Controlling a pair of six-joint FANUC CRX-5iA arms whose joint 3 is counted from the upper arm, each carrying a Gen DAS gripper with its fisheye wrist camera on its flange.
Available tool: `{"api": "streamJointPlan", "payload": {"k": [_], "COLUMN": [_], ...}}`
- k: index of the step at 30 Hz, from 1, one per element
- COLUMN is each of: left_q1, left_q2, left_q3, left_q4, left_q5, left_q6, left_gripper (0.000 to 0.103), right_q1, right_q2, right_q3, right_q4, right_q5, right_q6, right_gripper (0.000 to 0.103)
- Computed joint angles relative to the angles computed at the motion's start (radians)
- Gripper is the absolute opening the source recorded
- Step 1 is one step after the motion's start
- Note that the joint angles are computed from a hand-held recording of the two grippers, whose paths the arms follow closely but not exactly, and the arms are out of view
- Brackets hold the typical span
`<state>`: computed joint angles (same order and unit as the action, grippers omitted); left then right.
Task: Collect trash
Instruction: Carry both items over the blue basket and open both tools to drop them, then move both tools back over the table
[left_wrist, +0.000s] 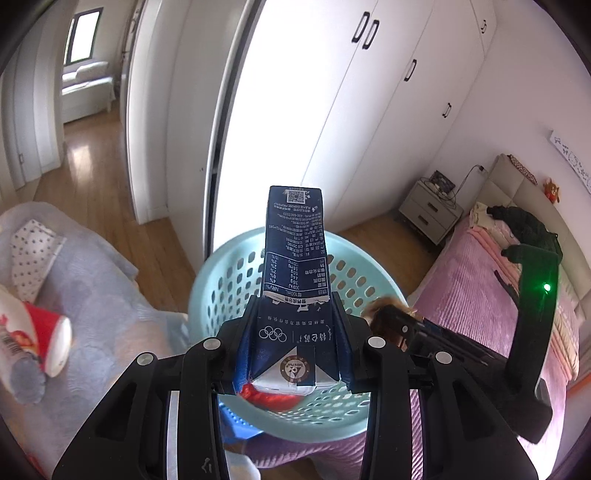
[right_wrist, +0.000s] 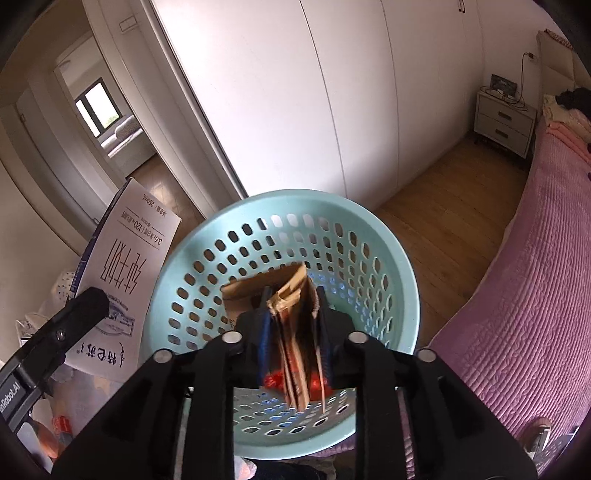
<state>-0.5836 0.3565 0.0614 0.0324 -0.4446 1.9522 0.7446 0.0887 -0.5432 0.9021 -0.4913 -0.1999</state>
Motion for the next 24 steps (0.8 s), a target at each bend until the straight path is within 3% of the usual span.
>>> {"api": "streamJointPlan", "payload": {"k": [2, 4, 5, 7, 13, 20, 24], "left_q1": [0.004, 0.003, 0.001, 0.001, 0.011, -0.017, -0.056], "left_q2": [0.007, 0.019, 0.026, 0.013, -0.065, -0.205, -0.325], "left_q3": [-0.006, 0.003, 0.013, 0.004, -0.105, -0.166, -0.203], "left_q4": [0.024, 0.03, 0.027, -0.003, 0.037, -0.182, -0.39], "left_q5": [0.009, 0.011, 0.009, 0.011, 0.07, 0.06, 0.02], "left_q6": [-0.023, -0.033, -0.031, 0.004, -0.009, 0.194, 0.4], "left_gripper": [0.036, 0.04, 0.052, 0.066, 0.066, 0.066, 0.066], "right_q1": [0.003, -0.006, -0.007, -0.015, 0.006, 0.07, 0.122], "right_q2": [-0.011, -0.027, -0.036, -0.055, -0.087, -0.132, -0.156], "right_q3": [-0.018, -0.037, -0.041, -0.058, -0.077, -0.078, -0.072], "right_q4": [0.027, 0.061, 0.056, 0.058, 0.09, 0.153, 0.213], "right_q5": [-0.001, 0.005, 0.004, 0.021, 0.017, -0.001, -0.024], "right_q6": [-0.037, -0.064, -0.06, -0.064, -0.076, -0.108, -0.128], "right_gripper": [0.047, 0.05, 0.05, 0.051, 0.051, 0.051, 0.051]}}
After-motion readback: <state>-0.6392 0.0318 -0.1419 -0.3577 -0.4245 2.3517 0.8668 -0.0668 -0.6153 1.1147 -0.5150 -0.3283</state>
